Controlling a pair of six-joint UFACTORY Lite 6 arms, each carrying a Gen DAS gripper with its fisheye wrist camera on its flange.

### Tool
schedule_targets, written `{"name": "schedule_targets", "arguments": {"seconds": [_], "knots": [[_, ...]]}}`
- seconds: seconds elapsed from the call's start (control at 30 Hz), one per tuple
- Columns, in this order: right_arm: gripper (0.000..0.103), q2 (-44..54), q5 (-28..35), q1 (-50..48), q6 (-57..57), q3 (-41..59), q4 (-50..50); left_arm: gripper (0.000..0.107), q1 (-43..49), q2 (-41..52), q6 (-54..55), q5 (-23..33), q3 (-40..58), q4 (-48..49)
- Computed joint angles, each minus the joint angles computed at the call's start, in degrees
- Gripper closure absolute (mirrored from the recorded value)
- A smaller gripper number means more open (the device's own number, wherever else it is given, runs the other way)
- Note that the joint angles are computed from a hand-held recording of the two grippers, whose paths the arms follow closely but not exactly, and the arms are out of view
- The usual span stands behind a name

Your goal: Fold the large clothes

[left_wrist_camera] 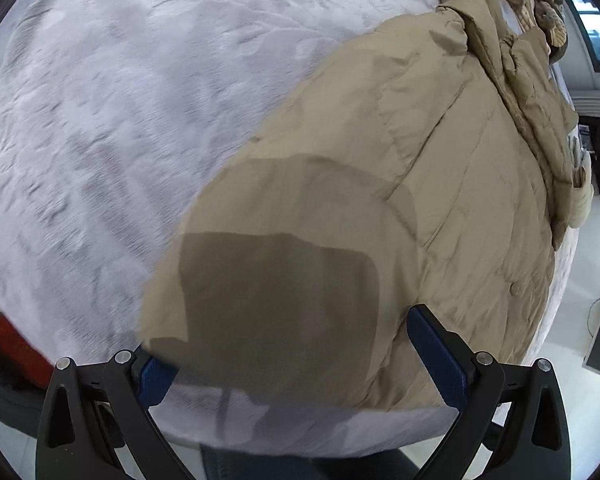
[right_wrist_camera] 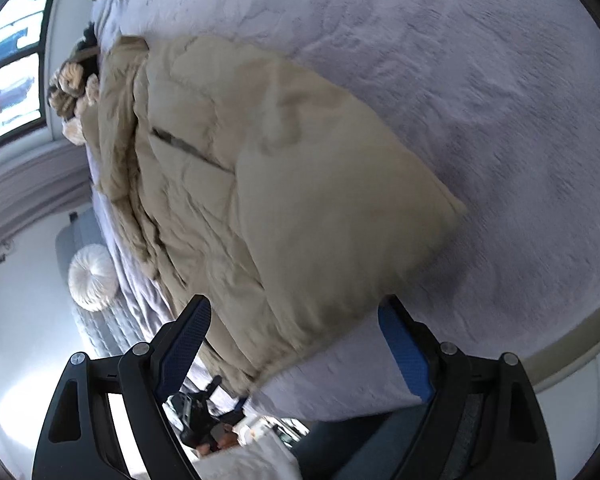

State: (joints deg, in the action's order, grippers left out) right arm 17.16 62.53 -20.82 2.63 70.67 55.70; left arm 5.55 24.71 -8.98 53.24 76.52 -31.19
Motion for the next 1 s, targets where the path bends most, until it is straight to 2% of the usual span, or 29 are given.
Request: {"name": "schedule_targets", "arguments": {"seconds": [0.13,0.2,0.23,0.3,0.37,0.53,0.73,0.77,0.8,0.87,0.9,1.0], "knots": [[0.015,1.96,-1.25,0.77,-0.19,0.85,1.92,0.004,-2.58,2.21,-3.04,0.16,3.24,1.61],[0.015,1.89,-1.65,0.74,-0.62,0.13,2.51,0.007,-2.49,2.37,-3.7,-0.35,3.35,1.57],[0.015,1.77,-2.1,0.74,-0.78,-0.31,3.1,0.012,-2.57,2.11,-3.93,-0.67,3.09,1.36],[0.015,1.36,-2.47,0.17,-1.23,-1.38,4.06,0.037,-1.23,2.04,-2.0,-0.82,2.25,0.21],[0.015,0.21,-2.14,-0.43,0.43,-1.99,3.25,0.048,0.41,1.88,0.85,-0.4,1.62,-2.21],[0.015,-3.67,1.28,-3.93,0.05,-3.5,-1.96,0.048,0.99,1.67,1.66,-0.06,1.23,-1.54],[0.015,1.25,-3.2,-1.56,-3.53,-2.64,4.94,0.046,-2.66,7.92,-3.1,0.7,8.32,0.77],[0.015,3.05,-3.83,-0.14,-3.08,-1.26,5.48,0.047,-3.66,8.41,-4.1,0.4,8.93,0.85],[0.016,3.77,-4.11,0.56,-2.63,-0.69,5.79,0.06,-4.08,8.36,-4.22,0.26,9.31,0.53],[0.044,4.41,-4.1,1.5,-2.19,-0.07,7.04,0.083,-2.58,6.68,0.6,-0.07,7.89,-4.69],[0.082,4.08,-3.09,1.02,-2.54,-0.54,7.69,0.087,-1.95,6.33,1.06,0.45,8.28,-4.84],[0.09,1.5,-1.19,-0.11,-4.68,-1.58,11.11,0.089,-1.2,4.83,3.09,2.3,10.8,-5.82]]}}
